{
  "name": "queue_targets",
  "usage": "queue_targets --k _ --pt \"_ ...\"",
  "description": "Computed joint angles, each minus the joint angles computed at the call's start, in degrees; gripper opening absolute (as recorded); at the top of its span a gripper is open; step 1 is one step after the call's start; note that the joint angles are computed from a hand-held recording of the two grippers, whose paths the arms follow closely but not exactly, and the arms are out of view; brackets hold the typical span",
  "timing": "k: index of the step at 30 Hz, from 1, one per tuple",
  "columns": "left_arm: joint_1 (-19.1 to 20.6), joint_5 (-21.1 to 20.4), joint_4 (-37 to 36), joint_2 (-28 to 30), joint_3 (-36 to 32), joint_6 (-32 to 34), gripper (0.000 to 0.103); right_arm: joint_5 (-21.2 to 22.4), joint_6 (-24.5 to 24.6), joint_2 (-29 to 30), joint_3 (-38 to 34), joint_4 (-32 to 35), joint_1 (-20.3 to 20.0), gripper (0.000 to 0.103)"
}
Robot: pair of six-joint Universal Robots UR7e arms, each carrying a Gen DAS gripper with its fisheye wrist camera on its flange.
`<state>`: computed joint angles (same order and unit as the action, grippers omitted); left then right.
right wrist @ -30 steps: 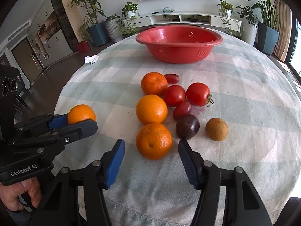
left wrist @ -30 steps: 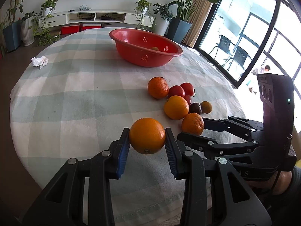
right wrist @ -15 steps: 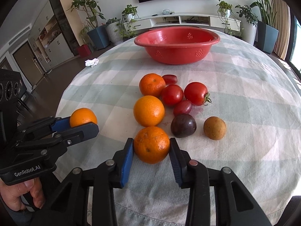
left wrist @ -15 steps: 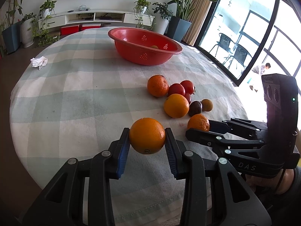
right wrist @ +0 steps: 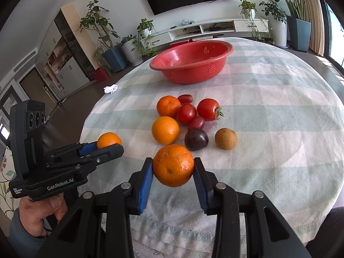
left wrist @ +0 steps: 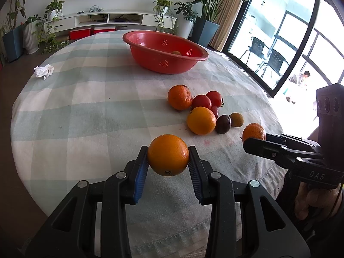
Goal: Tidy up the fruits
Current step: 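Grasp another orange with the right gripper while the left holds its orange, then carry both oranges over the red bowl and open the left gripper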
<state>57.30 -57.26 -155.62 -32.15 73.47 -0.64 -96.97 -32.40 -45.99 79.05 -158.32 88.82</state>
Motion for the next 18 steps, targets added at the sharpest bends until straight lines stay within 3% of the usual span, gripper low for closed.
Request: queue_targets --k 18 --pt "0.3 -1.7 -0.4 -0.4 0.1 -0.9 0.034 2.3 4.2 -1.4 -3.0 -2.4 -2.5 0.04"
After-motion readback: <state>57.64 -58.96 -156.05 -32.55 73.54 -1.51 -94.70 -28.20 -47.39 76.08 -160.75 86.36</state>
